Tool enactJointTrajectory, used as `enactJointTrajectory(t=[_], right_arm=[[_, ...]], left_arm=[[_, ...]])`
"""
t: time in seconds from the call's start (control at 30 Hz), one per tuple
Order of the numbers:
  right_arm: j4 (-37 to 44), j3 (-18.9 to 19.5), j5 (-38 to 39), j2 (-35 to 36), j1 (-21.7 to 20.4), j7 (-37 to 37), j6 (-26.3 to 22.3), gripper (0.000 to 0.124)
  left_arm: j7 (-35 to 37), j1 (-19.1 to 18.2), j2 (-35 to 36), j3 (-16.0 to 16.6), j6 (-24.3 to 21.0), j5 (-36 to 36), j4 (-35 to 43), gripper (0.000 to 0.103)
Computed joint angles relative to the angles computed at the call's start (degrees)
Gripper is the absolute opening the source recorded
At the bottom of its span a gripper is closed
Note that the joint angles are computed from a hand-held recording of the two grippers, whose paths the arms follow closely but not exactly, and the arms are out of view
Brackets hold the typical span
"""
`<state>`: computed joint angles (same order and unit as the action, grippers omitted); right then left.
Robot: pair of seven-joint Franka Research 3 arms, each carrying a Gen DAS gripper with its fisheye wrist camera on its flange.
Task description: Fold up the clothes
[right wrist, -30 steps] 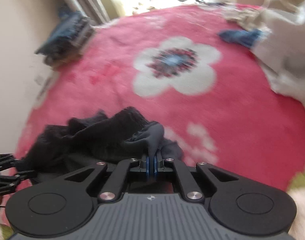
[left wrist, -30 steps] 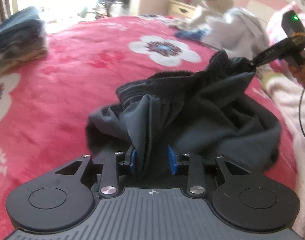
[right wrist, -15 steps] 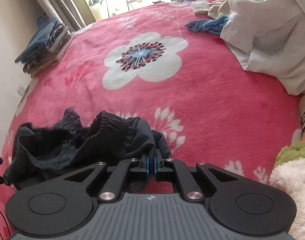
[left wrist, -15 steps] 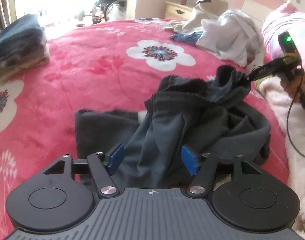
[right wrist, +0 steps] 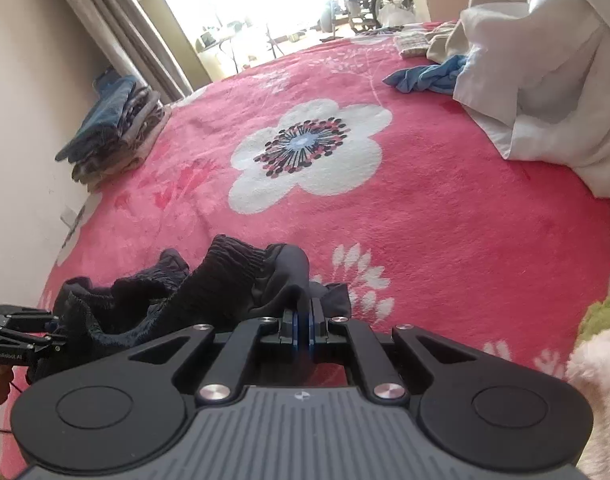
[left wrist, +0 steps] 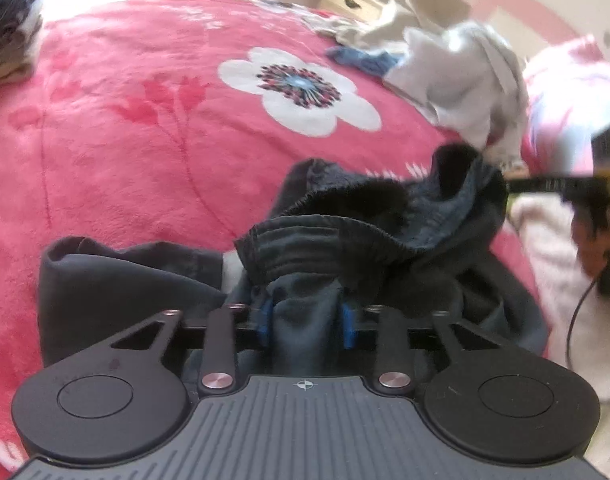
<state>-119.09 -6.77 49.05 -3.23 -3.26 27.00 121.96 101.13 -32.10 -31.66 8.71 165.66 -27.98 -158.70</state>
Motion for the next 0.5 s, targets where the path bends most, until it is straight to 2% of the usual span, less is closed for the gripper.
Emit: enactJointTrajectory(t=[0.13, 0.17, 0.27, 0.33, 0.43, 0.5], right_arm=[[-2.3, 0.2, 5.3, -1.3, 0.6, -2.6, 2.6, 0.005], [-3.1, 0.1, 7.2, -1.9, 0.8, -3.9, 3.4, 0.005], [-6.2, 0.1, 13.1, -5.2, 2.0, -9.1, 6.7, 0.005], [-8.2, 0.0, 16.2, -8.1, 3.1, -12.8, 9.4, 0.005], [-9.5, -0.9, 20.2, -12.0, 4.8, -15.5, 10.4, 0.005], [-9.9, -1.6, 22.9, -14.7, 5.9, -15.7, 10.5, 0.005]], left_arm=[[-4.1, 1.4, -1.6, -1.8, 3.7, 0.4, -1.6, 0.01], [-6.2, 2.7, -1.9, -3.3, 5.0, 1.6, -2.0, 0.008], [-13.7, 6.9, -4.6, -8.7, 9.9, 3.8, -4.3, 0.006], [-18.6, 11.4, -7.1, -13.8, 12.2, 5.6, -5.5, 0.006], [-23.8, 18.1, -12.2, -20.8, 13.8, 8.8, -6.1, 0.006], [-26.2, 21.7, -15.8, -24.0, 14.6, 10.8, -5.9, 0.005]])
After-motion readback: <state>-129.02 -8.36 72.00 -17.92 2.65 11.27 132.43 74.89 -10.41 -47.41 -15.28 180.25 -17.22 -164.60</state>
